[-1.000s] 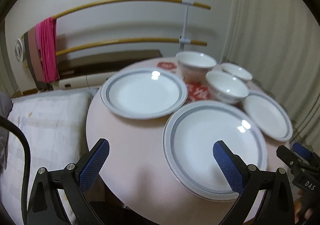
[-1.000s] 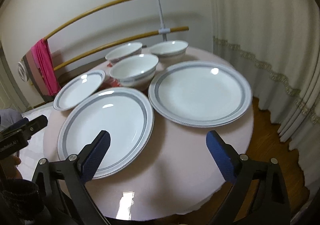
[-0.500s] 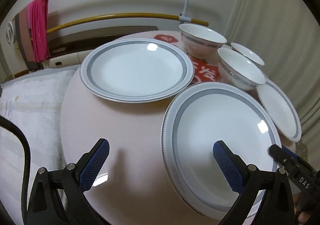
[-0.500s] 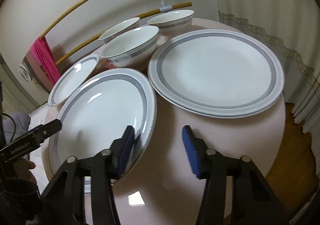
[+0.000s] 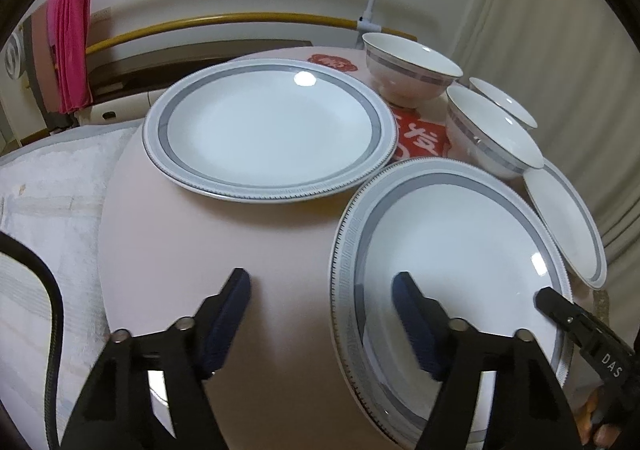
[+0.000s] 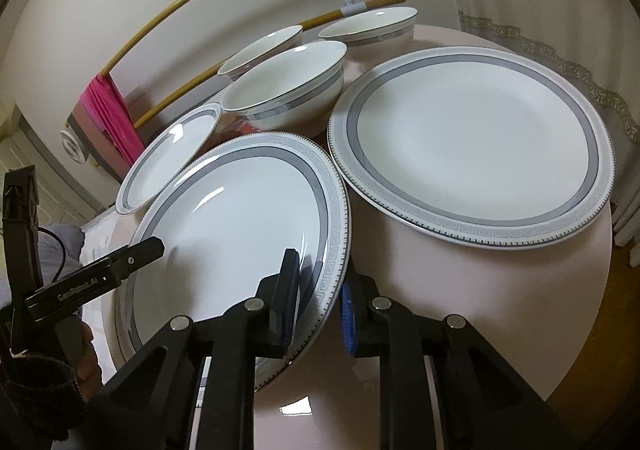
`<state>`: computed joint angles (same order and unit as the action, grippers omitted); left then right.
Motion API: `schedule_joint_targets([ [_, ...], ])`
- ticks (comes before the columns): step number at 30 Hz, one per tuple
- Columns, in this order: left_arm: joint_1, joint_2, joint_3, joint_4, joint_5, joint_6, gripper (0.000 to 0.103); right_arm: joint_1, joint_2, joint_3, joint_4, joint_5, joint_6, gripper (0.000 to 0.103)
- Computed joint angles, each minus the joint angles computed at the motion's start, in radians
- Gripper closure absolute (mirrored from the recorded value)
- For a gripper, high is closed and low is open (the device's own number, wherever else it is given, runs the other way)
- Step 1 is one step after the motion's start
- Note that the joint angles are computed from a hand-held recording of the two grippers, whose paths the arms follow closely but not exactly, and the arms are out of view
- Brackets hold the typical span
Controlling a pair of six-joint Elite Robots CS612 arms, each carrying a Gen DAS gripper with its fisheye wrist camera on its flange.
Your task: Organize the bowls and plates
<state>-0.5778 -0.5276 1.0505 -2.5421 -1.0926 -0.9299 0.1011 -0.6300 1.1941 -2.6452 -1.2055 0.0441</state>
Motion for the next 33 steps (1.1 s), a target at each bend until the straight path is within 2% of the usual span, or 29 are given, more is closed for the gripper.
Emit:
schedule_joint_targets([
  [4,0.004,0.011,-0.009,-0.032,-0.020,0.007,0.057,-0.003,0.003,0.002,-0.010,0.013,0.009,0.085],
  [8,0.004,0.019,-0.016,-0.072,-0.049,0.036,0.080,-0.006,0.005,-0.003,0.005,0.029,0.013,0.084],
  [9,0.004,0.020,-0.017,-0.077,-0.052,0.039,0.082,-0.007,0.006,-0.004,0.007,0.031,0.015,0.084],
  [15,0.006,0.009,0.003,-0.103,-0.062,0.023,0.085,-0.009,0.008,0.006,-0.029,0.047,0.040,0.086],
  [23,-0.010,0.002,0.017,-0.107,0.011,0.045,0.092,0.004,-0.006,0.020,-0.033,0.002,0.008,0.086],
  [27,-0.011,-0.003,0.036,-0.143,0.006,0.059,0.093,0.000,-0.004,0.021,-0.032,0.023,0.027,0.086],
  [33,-0.004,-0.010,0.062,-0.198,-0.027,0.039,0.092,-0.007,-0.001,0.023,-0.043,0.044,0.041,0.086],
])
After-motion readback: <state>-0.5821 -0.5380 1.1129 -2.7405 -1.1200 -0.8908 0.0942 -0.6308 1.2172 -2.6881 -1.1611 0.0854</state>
